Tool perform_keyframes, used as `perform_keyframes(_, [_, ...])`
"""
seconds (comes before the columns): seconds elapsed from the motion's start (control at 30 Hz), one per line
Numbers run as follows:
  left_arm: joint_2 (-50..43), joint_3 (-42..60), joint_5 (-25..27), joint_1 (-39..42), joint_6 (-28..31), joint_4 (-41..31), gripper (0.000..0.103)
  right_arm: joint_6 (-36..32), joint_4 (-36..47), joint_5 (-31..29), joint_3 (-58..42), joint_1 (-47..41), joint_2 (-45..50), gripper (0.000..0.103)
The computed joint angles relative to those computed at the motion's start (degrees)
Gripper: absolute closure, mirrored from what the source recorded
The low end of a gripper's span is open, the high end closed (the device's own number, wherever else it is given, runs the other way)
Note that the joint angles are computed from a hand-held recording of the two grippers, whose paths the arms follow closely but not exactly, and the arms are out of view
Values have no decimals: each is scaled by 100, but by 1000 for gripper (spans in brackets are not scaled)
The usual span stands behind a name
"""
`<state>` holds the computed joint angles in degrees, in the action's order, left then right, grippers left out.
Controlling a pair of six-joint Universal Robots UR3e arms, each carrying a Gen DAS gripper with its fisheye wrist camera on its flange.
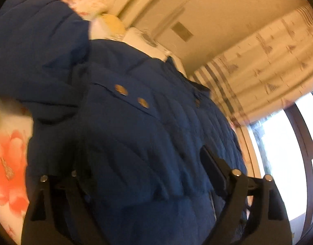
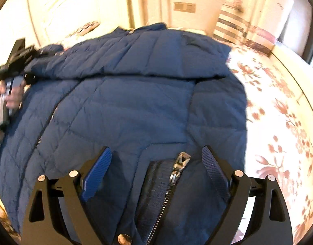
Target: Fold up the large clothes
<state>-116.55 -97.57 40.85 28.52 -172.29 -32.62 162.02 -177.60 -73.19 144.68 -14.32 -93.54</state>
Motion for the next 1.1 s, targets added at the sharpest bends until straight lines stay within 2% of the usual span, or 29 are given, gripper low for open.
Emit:
perform_keyframes(0.1, [-1,-464,-416,92,-25,863,13,396,-233,-547,-288,131,40,18])
perform_keyframes(0.17, [11,-838,-596,228,-153,1263,12,643,-457,-1356,-827,448,541,18])
perform_keyframes(0.2, [-100,-847,-671,267,-291,1418,12,716,-390,-1480,-1070,452,724,18])
perform_keyframes(0.27, [-26,-1176,-801,488,-337,1822,12,1173,72,-1432,-1850,235,1232,18])
perform_keyframes(0.33, [286,-1592,-741,676,-68,1859,12,1595,327,-1387,-2494,147,1689,18])
perform_keyframes(0.4, [436,-1669,-522,641,114,1730,12,1822,513,-968,-3085,72,2147,35])
perform_keyframes(0.43, [501,-1681,-391,600,158,1707,12,1860,603,-638,-3366,53,2378,39])
perform_keyframes(0.47, [541,-1692,-319,585,166,1719,12,1834,605,-641,-3630,171,2608,42])
perform_keyframes(0.57, [732,-2000,-504,843,336,1745,12,1342,323,-1353,-4122,783,3179,44])
perform_keyframes(0.6, [789,-2216,-633,975,227,2099,12,1181,459,-1786,-4394,992,3434,45])
perform_keyframes(0.63, [847,-2497,-809,1147,54,2647,13,1192,618,-1961,-4572,1036,3577,46])
perform_keyframes(0.7, [911,-3046,-840,1413,-619,4251,12,1386,650,-1963,-4466,951,3484,50])
perform_keyframes(0.73, [886,-3270,-798,1510,-965,5133,7,1492,577,-1870,-4340,840,3406,52])
perform_keyframes(0.77, [901,-3387,-714,1528,-1082,5551,4,1656,350,-1537,-4097,615,3264,52])
perform_keyframes(0.8, [947,-3423,-675,1516,-1029,5550,3,1743,-11,-1218,-3669,421,3060,52])
perform_keyframes(0.83, [1015,-3338,-626,1416,-795,5160,3,1840,-338,-818,-3284,163,2859,52])
perform_keyframes(0.9, [1091,-3007,-473,1165,-335,4208,3,1918,-608,-519,-2684,-207,2414,52])
perform_keyframes(1.0, [1012,-2582,-239,910,-34,3400,3,1485,-166,-707,-2591,-150,2115,52])
perform_keyframes(1.1, [891,-2240,10,777,6,2824,3,1050,-192,-1304,-2739,286,2202,52])
